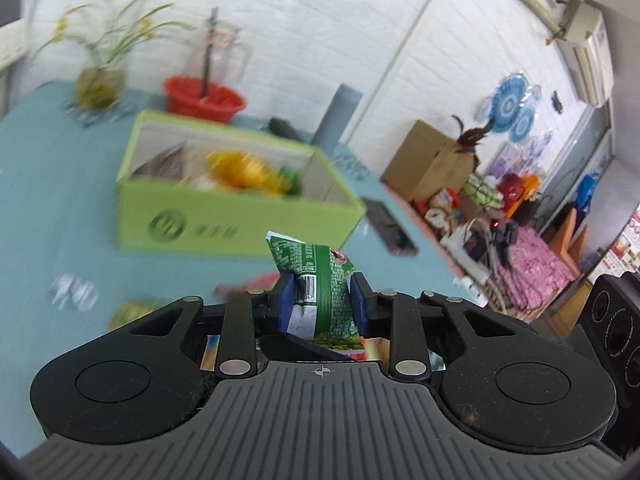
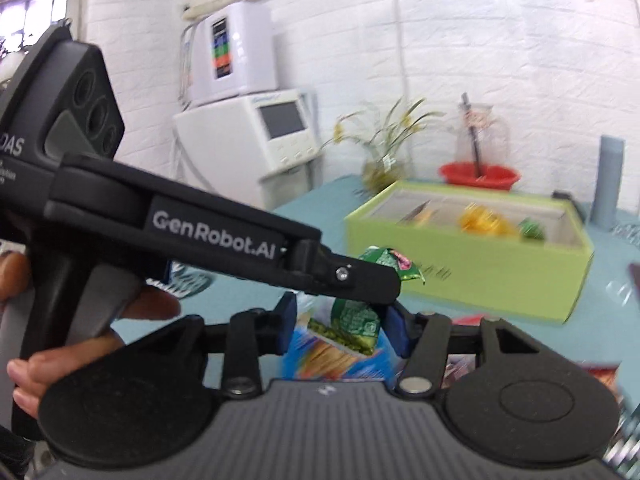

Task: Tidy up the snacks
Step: 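Carry the green packet over the lime-green box and open the left gripper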

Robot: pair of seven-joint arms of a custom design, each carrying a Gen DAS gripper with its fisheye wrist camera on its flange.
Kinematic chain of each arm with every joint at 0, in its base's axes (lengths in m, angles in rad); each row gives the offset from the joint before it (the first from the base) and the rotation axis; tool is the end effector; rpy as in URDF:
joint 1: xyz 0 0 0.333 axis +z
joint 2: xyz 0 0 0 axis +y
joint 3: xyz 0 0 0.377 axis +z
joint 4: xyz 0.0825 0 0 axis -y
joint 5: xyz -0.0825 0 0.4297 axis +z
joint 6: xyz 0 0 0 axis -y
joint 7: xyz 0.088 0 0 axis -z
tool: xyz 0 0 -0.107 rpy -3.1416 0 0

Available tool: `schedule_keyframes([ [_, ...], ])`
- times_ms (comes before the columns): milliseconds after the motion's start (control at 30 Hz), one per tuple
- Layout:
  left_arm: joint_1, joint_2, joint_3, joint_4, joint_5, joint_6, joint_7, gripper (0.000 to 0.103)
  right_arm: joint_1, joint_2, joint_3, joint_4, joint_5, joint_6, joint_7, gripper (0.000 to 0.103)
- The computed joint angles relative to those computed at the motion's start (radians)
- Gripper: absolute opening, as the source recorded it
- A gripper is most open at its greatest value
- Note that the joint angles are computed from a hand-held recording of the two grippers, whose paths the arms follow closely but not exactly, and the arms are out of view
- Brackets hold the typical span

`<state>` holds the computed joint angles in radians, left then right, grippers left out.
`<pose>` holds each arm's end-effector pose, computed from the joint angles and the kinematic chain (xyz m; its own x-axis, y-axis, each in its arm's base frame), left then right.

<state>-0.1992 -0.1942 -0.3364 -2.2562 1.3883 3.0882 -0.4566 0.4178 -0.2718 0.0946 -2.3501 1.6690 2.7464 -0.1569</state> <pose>0.4130 -0.3508 0.5382 -0.1365 -0.8838 0.4476 -0.5929 -0.2891 -0.7516 0.4609 0.2168 0.5141 0.7691 -0.6306 -0.1040 -0.3443 -0.2717 -0.8987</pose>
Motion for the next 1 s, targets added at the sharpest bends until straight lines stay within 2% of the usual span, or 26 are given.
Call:
schedule_keyframes([
  [100,0.004,0.140,0.032,0.146,-0.032,0.031,0.104,0.005,-0.027,0.108,-0.015,0.127,-0.085,0.020,0.054,0.060],
  [200,-0.010,0.276,0.059,0.264,-0.286,0.030,0.405,0.005,-0.052,0.226,-0.019,0.251,-0.230,0.029,0.179,0.060],
  [300,0.031,0.380,0.015,0.345,-0.521,0.003,0.668,0.005,-0.077,0.336,-0.016,0.356,-0.367,0.023,0.299,0.063],
  [367,0.017,0.414,0.032,0.378,-0.555,-0.028,0.710,0.014,-0.090,0.387,-0.004,0.398,-0.406,0.052,0.330,0.072],
  [400,-0.005,0.417,0.059,0.383,-0.544,-0.035,0.698,0.028,-0.100,0.396,0.005,0.404,-0.389,0.066,0.315,0.075],
  [433,-0.051,0.408,0.117,0.378,-0.479,-0.028,0.636,0.033,-0.113,0.388,0.013,0.396,-0.348,0.071,0.280,0.076],
  [467,-0.101,0.392,0.175,0.373,-0.397,-0.030,0.564,0.034,-0.127,0.375,0.017,0.385,-0.295,0.063,0.236,0.078],
  [500,-0.133,0.375,0.210,0.366,-0.330,-0.041,0.503,0.036,-0.138,0.356,0.017,0.368,-0.244,0.054,0.194,0.082],
  [533,-0.154,0.354,0.230,0.354,-0.261,-0.053,0.440,0.040,-0.144,0.330,0.014,0.342,-0.189,0.050,0.141,0.085],
  [567,-0.160,0.332,0.234,0.338,-0.199,-0.052,0.381,0.043,-0.145,0.303,0.011,0.315,-0.125,0.064,0.075,0.093],
  [633,-0.158,0.291,0.226,0.308,-0.074,-0.046,0.255,0.051,-0.140,0.232,-0.002,0.241,-0.014,0.070,-0.041,0.093],
  [767,-0.141,0.204,0.169,0.227,0.081,-0.058,0.068,0.059,-0.128,0.079,-0.031,0.073,-0.009,0.041,-0.027,0.093],
  [867,-0.123,0.150,0.115,0.161,0.119,-0.062,-0.001,0.064,-0.117,-0.037,-0.047,-0.055,-0.054,0.029,0.044,0.092],
  [1000,-0.126,0.087,0.045,0.055,0.099,-0.109,-0.052,0.072,-0.096,-0.156,-0.049,-0.201,-0.089,0.050,0.137,0.092],
])
